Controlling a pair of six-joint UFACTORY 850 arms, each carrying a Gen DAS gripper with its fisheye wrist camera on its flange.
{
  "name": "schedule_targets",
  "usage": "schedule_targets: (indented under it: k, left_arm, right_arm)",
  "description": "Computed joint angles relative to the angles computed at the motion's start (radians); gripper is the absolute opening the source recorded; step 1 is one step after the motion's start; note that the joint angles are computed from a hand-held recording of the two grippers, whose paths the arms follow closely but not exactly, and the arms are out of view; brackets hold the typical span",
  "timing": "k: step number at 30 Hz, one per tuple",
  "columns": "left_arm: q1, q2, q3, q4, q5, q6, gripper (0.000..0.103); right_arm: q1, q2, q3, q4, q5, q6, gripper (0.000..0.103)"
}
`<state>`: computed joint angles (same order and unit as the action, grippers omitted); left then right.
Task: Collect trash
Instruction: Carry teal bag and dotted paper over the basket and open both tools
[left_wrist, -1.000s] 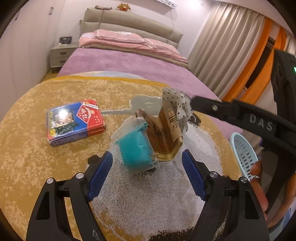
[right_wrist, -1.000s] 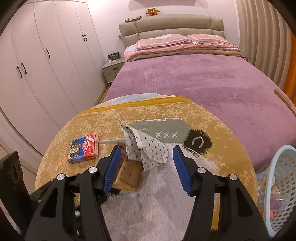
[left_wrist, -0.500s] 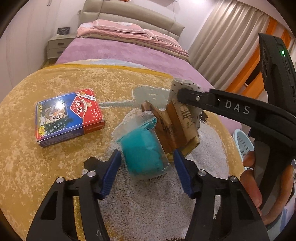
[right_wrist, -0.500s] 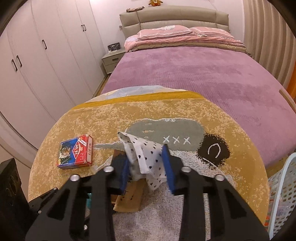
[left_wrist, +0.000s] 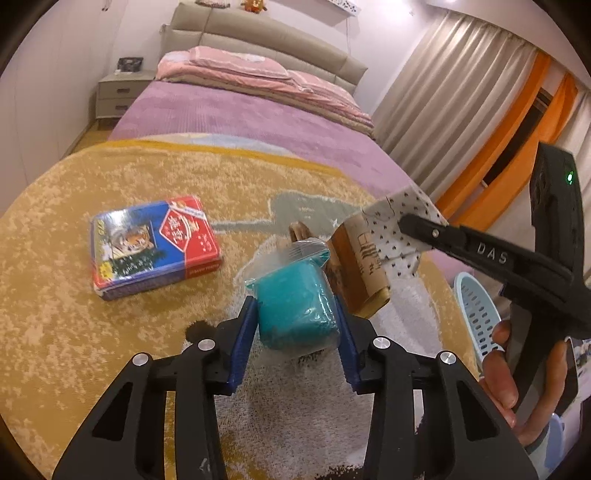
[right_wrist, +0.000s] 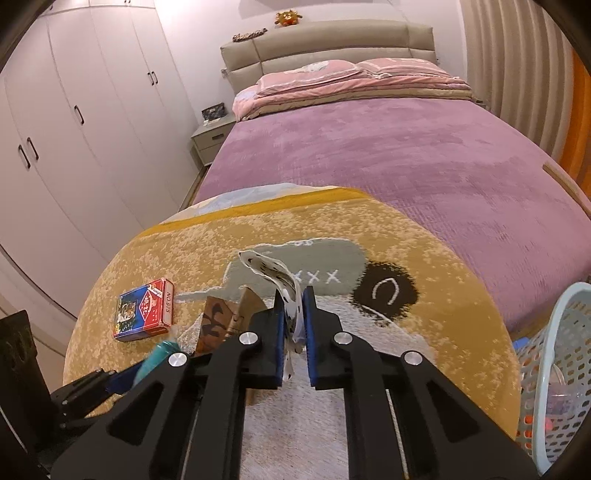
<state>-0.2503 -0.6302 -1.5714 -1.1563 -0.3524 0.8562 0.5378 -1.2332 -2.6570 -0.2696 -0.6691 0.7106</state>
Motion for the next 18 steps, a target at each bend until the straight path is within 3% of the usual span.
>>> schedule_targets:
  k: [4, 11, 18]
  left_arm:
    - [0.006, 0.01, 0.003, -0.057, 0.0, 0.052, 0.039]
    - [-0.005, 0.034, 0.015, -0.13, -0.009, 0.139, 0.039]
    - [-0.049, 0.024, -0.031, -0.135, -0.033, 0.165, 0.039]
  right_arm:
    - [-0.003, 0.115, 0.2, -0.041, 0.097, 0.061, 0.007]
    - [-0.004, 0.249, 0.414, -0.122, 0.207, 0.159, 0.007]
    - [-0.017, 0.404, 0.65, -0.308, 0.301, 0.377, 0.007]
